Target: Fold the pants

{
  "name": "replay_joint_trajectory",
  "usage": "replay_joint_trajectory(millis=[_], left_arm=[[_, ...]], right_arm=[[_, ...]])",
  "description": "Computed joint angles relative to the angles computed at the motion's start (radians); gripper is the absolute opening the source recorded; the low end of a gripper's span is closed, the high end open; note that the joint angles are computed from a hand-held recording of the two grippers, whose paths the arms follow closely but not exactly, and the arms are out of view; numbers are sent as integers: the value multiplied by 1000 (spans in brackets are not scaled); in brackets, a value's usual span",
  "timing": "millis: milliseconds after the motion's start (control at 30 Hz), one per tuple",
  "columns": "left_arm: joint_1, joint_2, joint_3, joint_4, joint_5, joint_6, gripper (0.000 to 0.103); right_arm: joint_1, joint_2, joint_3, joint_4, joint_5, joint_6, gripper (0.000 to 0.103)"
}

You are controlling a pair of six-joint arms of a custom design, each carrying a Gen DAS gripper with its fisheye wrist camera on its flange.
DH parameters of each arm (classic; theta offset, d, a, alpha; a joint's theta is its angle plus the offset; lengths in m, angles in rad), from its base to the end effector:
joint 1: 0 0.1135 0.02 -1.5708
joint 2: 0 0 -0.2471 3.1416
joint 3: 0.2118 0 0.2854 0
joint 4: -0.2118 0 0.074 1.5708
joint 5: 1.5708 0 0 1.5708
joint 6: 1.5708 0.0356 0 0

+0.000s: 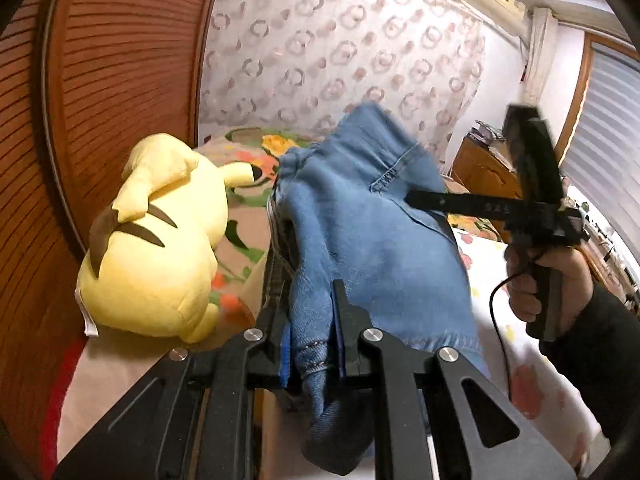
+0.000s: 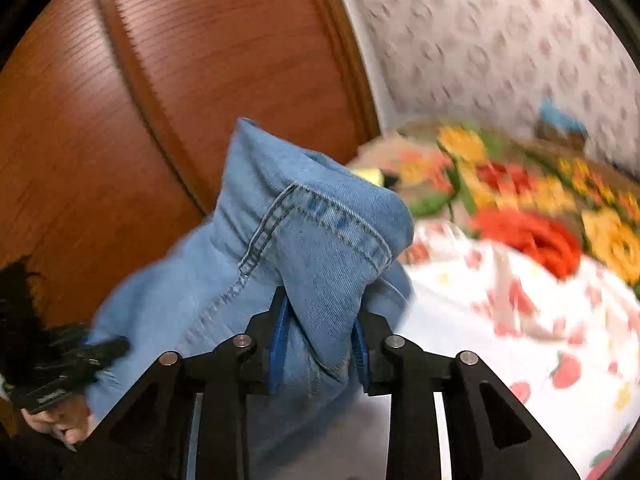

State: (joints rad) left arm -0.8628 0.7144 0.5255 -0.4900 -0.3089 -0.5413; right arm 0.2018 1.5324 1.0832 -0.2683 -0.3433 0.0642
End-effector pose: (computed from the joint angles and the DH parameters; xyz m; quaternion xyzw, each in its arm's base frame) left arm 0.1400 -0.1469 0.2142 0.0772 0.8906 -0.1693 0.4150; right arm 0.3590 0.0857 0.2226 -0.1322 0.8900 0.2082 0.3835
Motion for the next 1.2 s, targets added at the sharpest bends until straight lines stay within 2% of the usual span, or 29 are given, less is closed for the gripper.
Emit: replay_joint_trajectory(millis=[33,100,167,267,333,500,600,800,867,900,1067,1200], left_arm=[[6,-16,-3,-8,13,4,17],[6,-21,4,-27,16,4,18],[-5,-12,5,-37,-3,2,18],[-19,-10,6,-44,-18,-15,18],[-34,-15,0,-52,-32,-28,18],[-64,-40,-22,-59,-61,-55,19],[-75,-31,6,-90,-75,-66,20],[-177,-31,84,-210,-220,-100,23],[-236,-25,120,-267,-295,-129,28],[-267,-24,136,-294,-329,-147,31],[-436,12,226,-415,-481,-261,36],[-557,78,294,-486,-566,-354,39]], right_arm=[[-17,15,-5,29,-25,9,53],[-35,20,1,50,-40,11,56],[-18,19,16,57,-5,-8,56],[25,-86,-70,94,102,-40,56],[59,-124,-76,46,153,-40,56],[106,-41,-20,15,213,-31,56],[114,-80,-29,3,223,7,56],[135,-316,-132,-71,234,27,56],[153,-425,-185,-112,249,25,56],[164,-474,-208,-135,262,22,56],[236,-791,-340,-296,340,48,56],[339,-1016,-389,-459,461,88,56]])
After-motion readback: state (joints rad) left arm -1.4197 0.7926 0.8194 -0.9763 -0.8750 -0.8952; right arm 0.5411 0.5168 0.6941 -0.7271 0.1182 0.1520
